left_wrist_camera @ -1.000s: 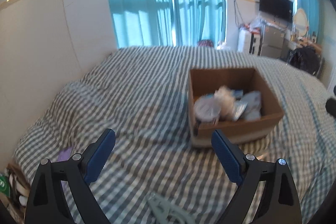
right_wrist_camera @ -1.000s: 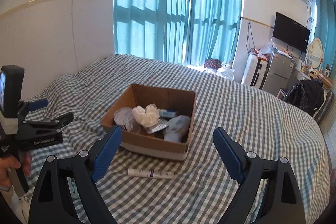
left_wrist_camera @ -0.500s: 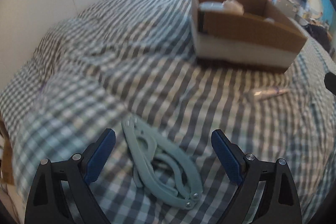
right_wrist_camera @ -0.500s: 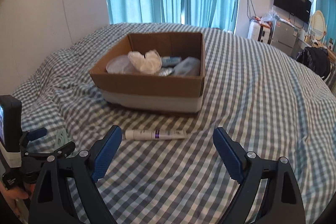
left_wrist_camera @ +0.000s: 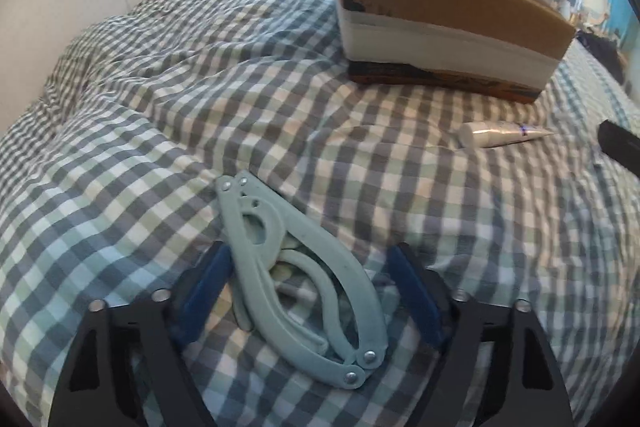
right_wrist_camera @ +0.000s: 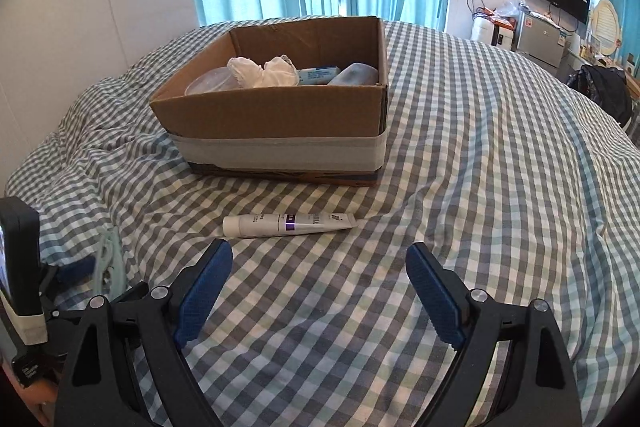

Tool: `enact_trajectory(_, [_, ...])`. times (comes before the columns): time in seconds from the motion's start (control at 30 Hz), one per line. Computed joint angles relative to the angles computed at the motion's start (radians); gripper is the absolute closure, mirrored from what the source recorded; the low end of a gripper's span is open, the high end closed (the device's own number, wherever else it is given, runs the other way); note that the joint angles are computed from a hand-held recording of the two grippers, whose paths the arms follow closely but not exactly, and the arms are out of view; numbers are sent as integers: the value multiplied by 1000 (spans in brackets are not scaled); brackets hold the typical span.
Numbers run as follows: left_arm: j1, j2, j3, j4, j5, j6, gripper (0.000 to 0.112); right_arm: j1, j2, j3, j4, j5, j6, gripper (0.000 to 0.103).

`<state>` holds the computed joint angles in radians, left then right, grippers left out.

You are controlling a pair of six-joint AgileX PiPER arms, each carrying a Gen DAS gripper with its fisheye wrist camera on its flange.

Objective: Organize objects
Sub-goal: 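Move the left gripper over the green hanger and close on it, then grasp the white tube with the right gripper and lift it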

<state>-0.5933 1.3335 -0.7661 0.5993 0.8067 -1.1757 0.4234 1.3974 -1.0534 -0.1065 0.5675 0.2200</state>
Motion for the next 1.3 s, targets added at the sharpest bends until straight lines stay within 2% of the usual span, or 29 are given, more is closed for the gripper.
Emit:
enact_trajectory(0.23, [23, -45, 5, -71, -78, 92, 42, 18, 4, 3, -18, -2, 27, 14])
enact_trajectory(0.43, [105, -57, -17, -172, -153, 233, 51, 27, 16, 2, -34, 0, 50, 14])
enact_trajectory(0.5, [136, -61, -19, -200, -190, 293, 80, 32, 26, -2, -44, 2, 64, 14])
enact_trajectory(0.57, [166, -48, -42, -233, -204, 370, 87, 35, 44, -9, -47, 5, 77, 14])
enact_trajectory(0.63, [186, -27, -61, -262, -214, 425, 87, 38, 65, -19, -41, 8, 83, 14])
enact_trajectory(0.67, [192, -25, -57, -272, -226, 436, 107, 42, 76, -24, -40, 8, 88, 14])
enact_trajectory(0.7, [211, -14, -59, -307, -237, 476, 112, 48, 91, -32, -40, 9, 94, 14])
enact_trajectory(0.83, [274, -6, -40, -385, -287, 560, 112, 63, 155, -66, -25, 8, 101, 14])
enact_trajectory(0.93, [333, -7, -29, -510, -314, 684, 112, 59, 226, -115, 36, 6, 91, 14])
enact_trajectory(1.1, [346, -21, -23, -586, -301, 771, 105, 52, 333, -217, 88, 18, 158, 14])
enact_trajectory(1.2, [346, -39, -10, -604, -295, 786, 91, 53, 398, -285, 72, 26, 224, 14])
enact_trajectory(1.27, [347, -50, -1, -638, -294, 808, 67, 56, 438, -324, 41, 44, 260, 15])
enact_trajectory(1.3, [342, -53, 1, -633, -295, 798, 61, 58, 448, -331, 27, 50, 273, 24])
